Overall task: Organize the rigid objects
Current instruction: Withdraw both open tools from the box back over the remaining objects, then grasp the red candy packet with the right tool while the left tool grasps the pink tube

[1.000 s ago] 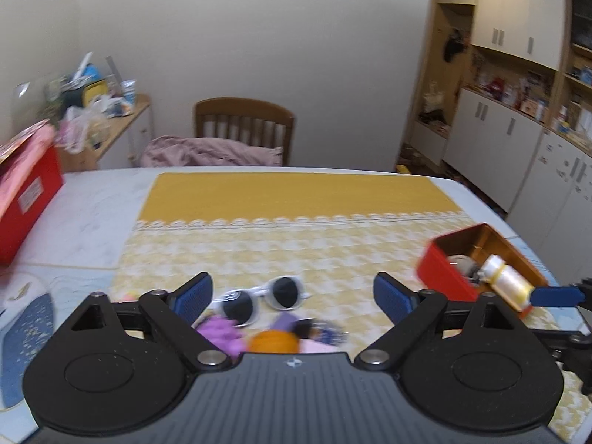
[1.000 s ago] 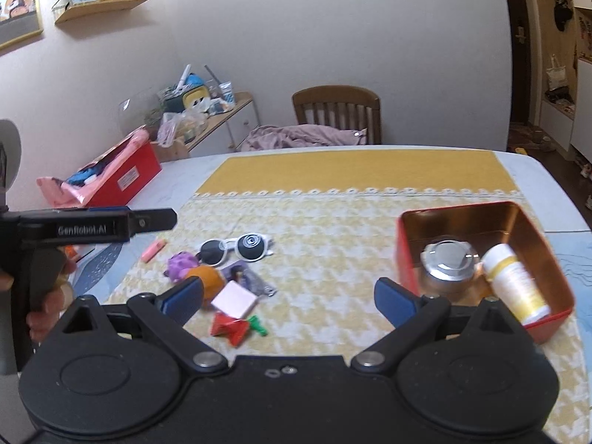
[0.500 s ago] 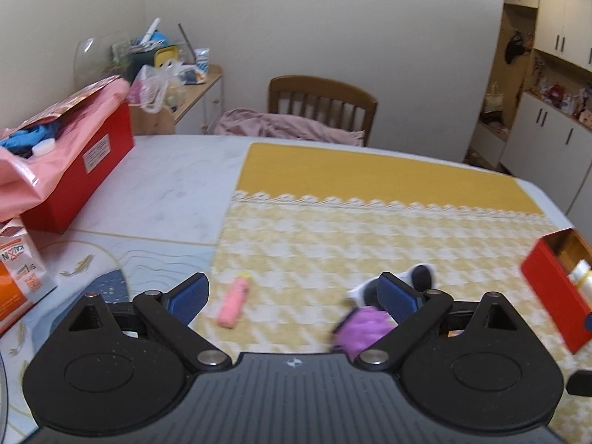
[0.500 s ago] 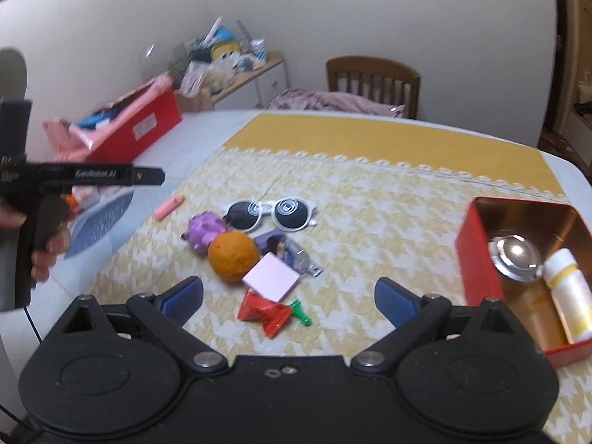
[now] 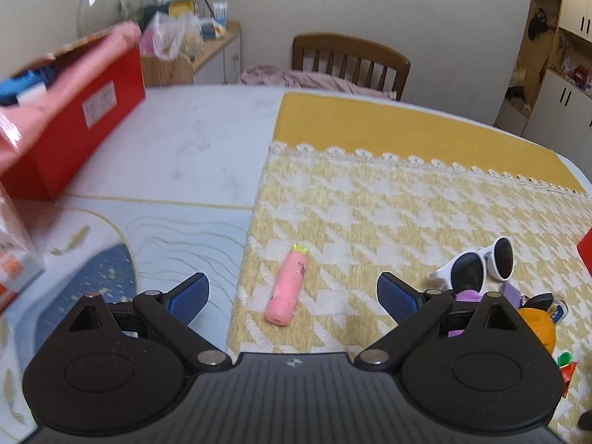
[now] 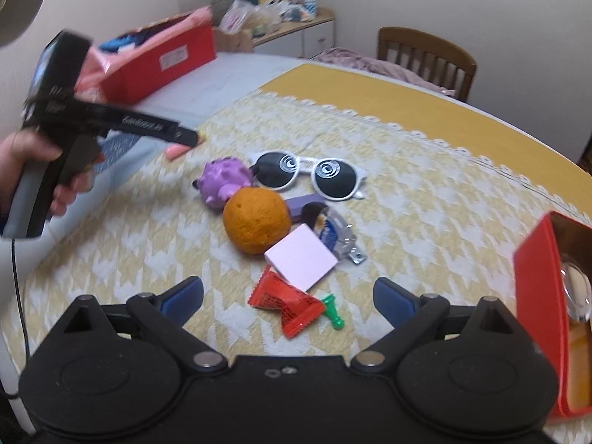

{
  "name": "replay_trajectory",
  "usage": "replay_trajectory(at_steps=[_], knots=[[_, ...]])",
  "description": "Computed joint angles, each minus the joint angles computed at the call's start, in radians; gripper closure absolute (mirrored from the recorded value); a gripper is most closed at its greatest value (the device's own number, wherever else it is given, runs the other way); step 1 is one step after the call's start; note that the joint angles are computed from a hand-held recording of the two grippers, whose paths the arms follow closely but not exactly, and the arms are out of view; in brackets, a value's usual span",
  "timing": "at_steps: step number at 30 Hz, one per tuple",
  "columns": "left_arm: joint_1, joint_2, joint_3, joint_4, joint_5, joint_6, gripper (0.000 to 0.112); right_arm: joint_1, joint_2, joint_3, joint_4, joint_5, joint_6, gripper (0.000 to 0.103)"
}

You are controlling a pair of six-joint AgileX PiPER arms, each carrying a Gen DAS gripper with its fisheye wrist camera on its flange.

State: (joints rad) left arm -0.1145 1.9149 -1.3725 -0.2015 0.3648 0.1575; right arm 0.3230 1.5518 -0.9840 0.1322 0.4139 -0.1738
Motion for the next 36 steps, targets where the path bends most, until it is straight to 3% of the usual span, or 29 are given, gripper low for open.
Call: replay_trajectory(at_steps=[6,8,16,19,20,24,27,29,35,36], knots=[[-0.006,0.051,-0.037,0.046,-0.016,-0.033,0.014,0.013,0.069,-0.05,0.006,0.02,-0.084,0.011],[-0.007,0.066,-0.046,0.069,-0.02,-0.048,0.014,0.017,0.087,-0.067,-0.005,0.033,-0.097,0.028],[-0.016,0.09,-0.047,0.13,-0.059,-0.077,0.016,0.029,0.109,-0.071,-0.052,0.053,-0.079,0.047],[-0.022,0.09,-0.039,0.155,-0.073,-0.085,0.03,0.029,0.099,-0.054,-0.038,0.047,-0.092,0.048],[-0.025,0.089,-0.037,0.178,-0.077,-0.101,0.036,0.03,0.093,-0.047,-0.038,0.048,-0.092,0.054],[-0.019,0.086,-0.033,0.105,-0.079,-0.034,0.049,0.039,0.092,-0.04,-0.05,0.049,-0.08,0.058],[-0.023,0.087,-0.039,0.164,-0.075,-0.099,0.057,0.041,0.087,-0.032,-0.045,0.044,-0.081,0.064],[-0.021,0.086,-0.045,0.203,-0.065,-0.158,0.066,0.046,0.087,-0.032,-0.052,0.042,-0.075,0.075],[-0.03,0.082,-0.05,0.362,-0.045,-0.305,0.086,0.062,0.082,-0.025,-0.095,0.033,-0.022,0.077],[-0.031,0.08,-0.047,0.384,-0.047,-0.322,0.093,0.064,0.08,-0.024,-0.107,0.033,-0.007,0.078]])
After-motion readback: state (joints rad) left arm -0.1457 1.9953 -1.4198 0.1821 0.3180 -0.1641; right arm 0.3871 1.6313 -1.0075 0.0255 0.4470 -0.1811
